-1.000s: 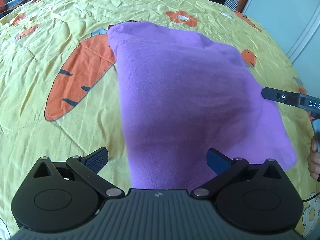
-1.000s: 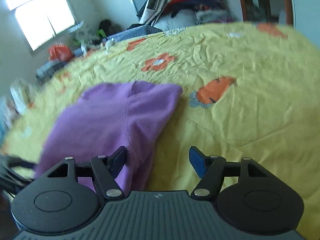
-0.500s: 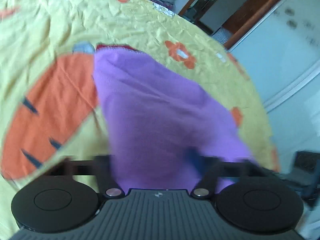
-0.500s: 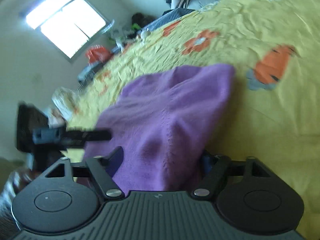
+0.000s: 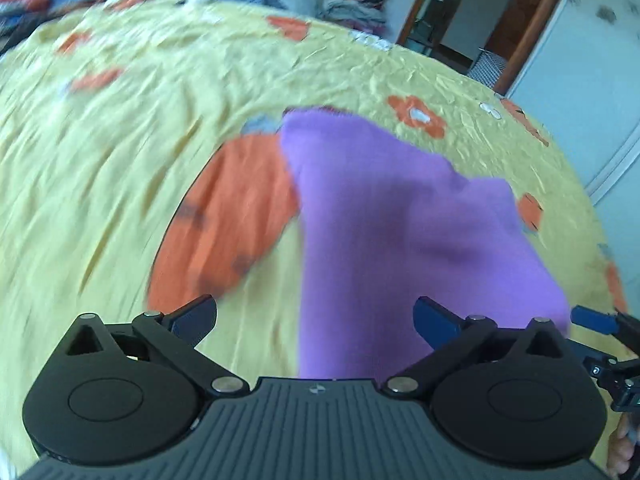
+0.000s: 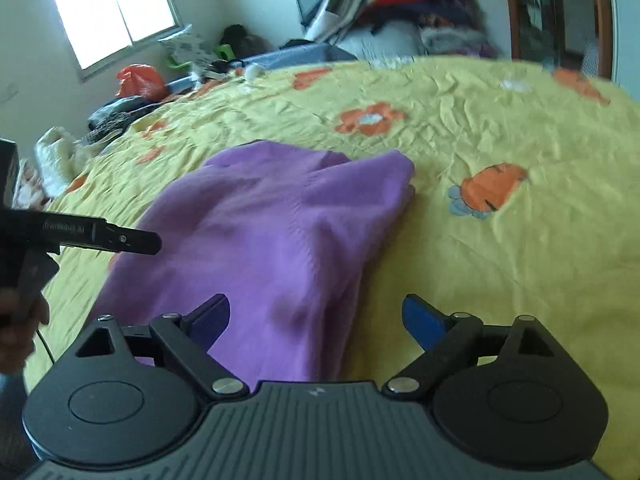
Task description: Fold small clothes
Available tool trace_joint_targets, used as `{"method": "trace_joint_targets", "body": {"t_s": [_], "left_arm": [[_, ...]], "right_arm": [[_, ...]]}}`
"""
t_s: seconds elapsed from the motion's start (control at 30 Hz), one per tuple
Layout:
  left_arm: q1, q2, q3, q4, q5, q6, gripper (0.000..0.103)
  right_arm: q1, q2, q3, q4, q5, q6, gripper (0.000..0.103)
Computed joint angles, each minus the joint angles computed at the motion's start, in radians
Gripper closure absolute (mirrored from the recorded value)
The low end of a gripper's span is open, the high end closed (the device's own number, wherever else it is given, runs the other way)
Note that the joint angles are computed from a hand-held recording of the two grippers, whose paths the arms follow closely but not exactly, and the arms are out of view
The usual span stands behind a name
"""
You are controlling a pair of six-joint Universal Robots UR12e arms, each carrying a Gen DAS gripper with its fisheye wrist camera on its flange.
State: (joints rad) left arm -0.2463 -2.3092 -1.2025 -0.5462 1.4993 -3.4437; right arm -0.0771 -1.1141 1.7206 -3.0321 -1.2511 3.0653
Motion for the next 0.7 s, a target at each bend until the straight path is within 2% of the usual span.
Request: {"method": "trace_joint_targets", "body": {"t_s": [0.07,0.13,0.23,0.3,0.33,0.4,0.5,0.7], "left_arm": [[-0.002,0.059,-0.087,0.015,-0.018,-0.012,0.0],[-0.016,0.104,-0.161,0.031,-0.016,-0.013,0.0],[-0.057,0.135,-0.218,0.022,0.077,0.003,0.0],[-0.079,0.137,-0.238,0.024,0.127,0.007,0.0],[-0.09,0.133,-0.239,0.022,0.159,0.007,0.0],[-0.101,0.128,-0.248,0.024,0.195,0.0,0.0],[-0.124,0.118,-0.253,0.052,0.279,0.032,0.0],[-0.131,0.118,-0.254,0.053,0.29,0.014,0.0]], "right_arm": [[0.005,-0.048,0.072,-0.017,-0.015,-0.009,0.009],[0.026,-0.086,0.139,-0.039,-0.085,-0.015,0.009],[0.054,-0.116,0.204,-0.051,-0.167,-0.001,0.009],[0.074,-0.113,0.231,-0.099,-0.21,0.022,0.008],[0.085,-0.108,0.235,-0.101,-0.239,0.021,0.004],[0.11,-0.093,0.234,-0.118,-0.309,0.026,0.003],[0.129,-0.072,0.239,-0.182,-0.363,0.037,0.0],[0.148,-0.047,0.229,-0.226,-0.403,0.056,0.0]]}}
